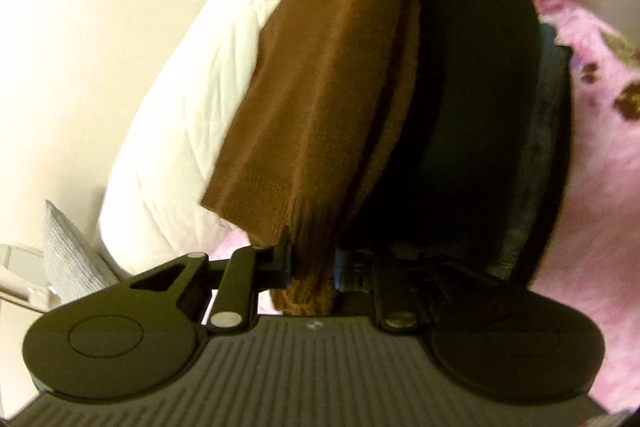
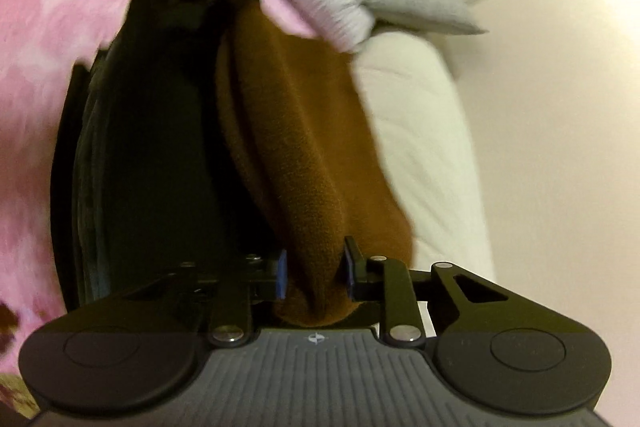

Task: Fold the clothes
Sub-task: 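Lower the cardigan onto the dark clothes stack and open both grippers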

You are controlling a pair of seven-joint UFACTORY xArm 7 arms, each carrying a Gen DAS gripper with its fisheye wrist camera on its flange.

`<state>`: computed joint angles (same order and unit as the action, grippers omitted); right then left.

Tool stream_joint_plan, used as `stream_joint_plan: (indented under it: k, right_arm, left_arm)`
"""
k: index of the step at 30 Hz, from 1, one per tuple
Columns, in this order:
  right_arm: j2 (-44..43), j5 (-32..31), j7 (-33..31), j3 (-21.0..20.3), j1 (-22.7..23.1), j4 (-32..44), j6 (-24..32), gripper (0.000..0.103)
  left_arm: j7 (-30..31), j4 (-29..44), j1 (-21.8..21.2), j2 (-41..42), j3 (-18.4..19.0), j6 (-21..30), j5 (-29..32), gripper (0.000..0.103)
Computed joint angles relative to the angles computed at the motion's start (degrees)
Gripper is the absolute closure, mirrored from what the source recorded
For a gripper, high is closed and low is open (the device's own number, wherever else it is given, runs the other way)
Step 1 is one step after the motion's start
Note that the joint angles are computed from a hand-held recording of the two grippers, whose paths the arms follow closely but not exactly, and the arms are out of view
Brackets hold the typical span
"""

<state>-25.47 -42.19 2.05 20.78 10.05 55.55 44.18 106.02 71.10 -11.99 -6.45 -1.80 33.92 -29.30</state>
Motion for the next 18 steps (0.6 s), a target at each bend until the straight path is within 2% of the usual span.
stream_joint_plan:
  k: [4,8,12,15,18]
  right_arm:
    - [-0.1,2.3,-0.9,0.7,1.7,-1.1,2.5,0.077]
    - [-0.2,2.0,1.0,1.6,2.3,-0.9,4.0,0.078]
    - [0.3,2.1,0.8,1.7,3.2,-1.4,5.2,0.077]
    - [1.2,2.1,0.3,1.5,3.9,-1.8,6.1,0.077]
    - [1.7,1.5,0.7,1.5,4.3,-1.7,6.8,0.073]
  left_arm:
    - [0.6,-2.2,0.3,0.0,0.0,-0.6,2.3,0.088]
    - [-0.6,0.5,1.2,-1.0,1.2,2.5,0.5,0.088]
    - [4.5,-2.2,1.7,-0.2,1.7,1.1,0.4,0.089]
    - [5.4,-1.2,2.1,0.1,1.6,1.7,-0.4,0.088]
    - [5.5,-1.0,2.4,-0.8,1.7,3.0,-1.1,0.087]
